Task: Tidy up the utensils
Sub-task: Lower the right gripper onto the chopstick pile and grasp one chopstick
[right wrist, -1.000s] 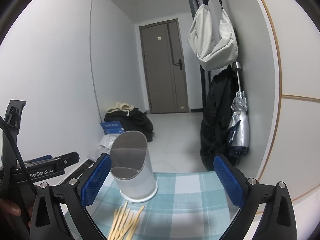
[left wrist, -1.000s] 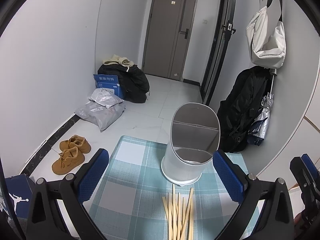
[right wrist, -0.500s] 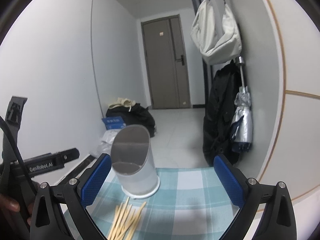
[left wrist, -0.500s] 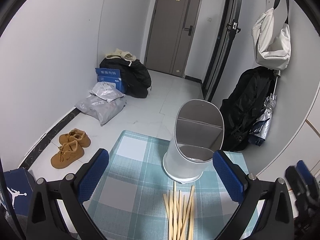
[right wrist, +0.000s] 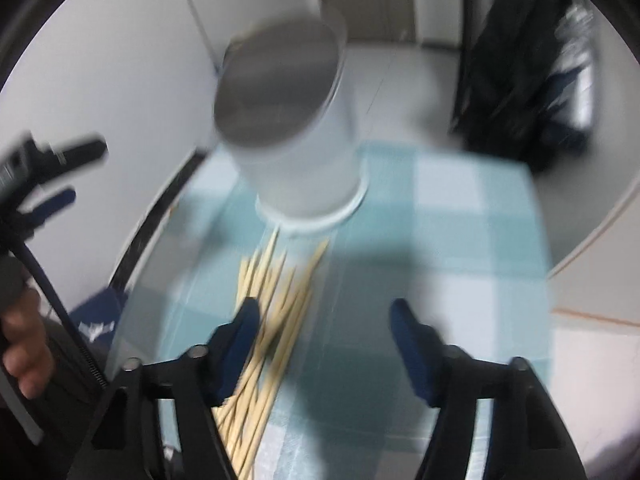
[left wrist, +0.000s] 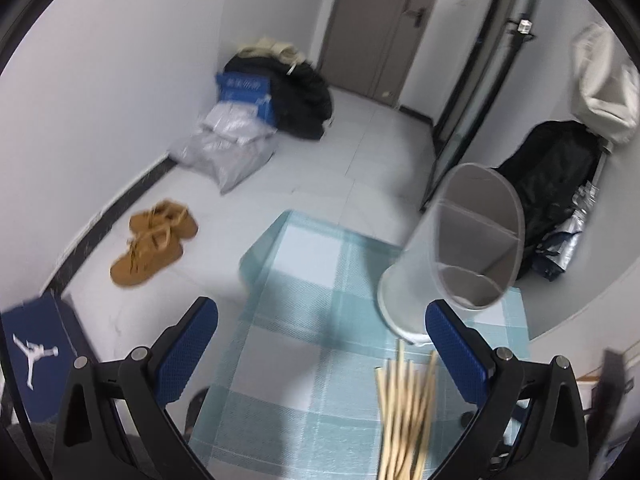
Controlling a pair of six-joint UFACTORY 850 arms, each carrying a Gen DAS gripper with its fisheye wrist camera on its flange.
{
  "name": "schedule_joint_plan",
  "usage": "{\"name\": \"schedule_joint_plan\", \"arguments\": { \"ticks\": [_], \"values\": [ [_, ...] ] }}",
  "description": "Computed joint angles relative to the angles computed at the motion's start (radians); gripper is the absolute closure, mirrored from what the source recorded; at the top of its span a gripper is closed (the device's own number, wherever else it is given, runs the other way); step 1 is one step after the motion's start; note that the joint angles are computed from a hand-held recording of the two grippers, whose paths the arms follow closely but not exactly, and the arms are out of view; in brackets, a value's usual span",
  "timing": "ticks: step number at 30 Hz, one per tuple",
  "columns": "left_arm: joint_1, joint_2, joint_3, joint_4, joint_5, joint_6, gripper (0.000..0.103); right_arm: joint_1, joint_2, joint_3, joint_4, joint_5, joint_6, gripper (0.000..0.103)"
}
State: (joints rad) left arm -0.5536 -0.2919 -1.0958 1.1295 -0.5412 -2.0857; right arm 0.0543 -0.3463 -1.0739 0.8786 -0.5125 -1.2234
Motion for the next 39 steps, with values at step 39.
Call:
{"name": "schedule_joint_plan", "arguments": {
  "ticks": [39],
  "values": [
    [0.086, 0.035, 0.091, -0.089, 0.102, 0.038, 0.001, 0.166, -0.071, -0.066, -0.666, 0.052, 0.582, 0.087]
  ]
}}
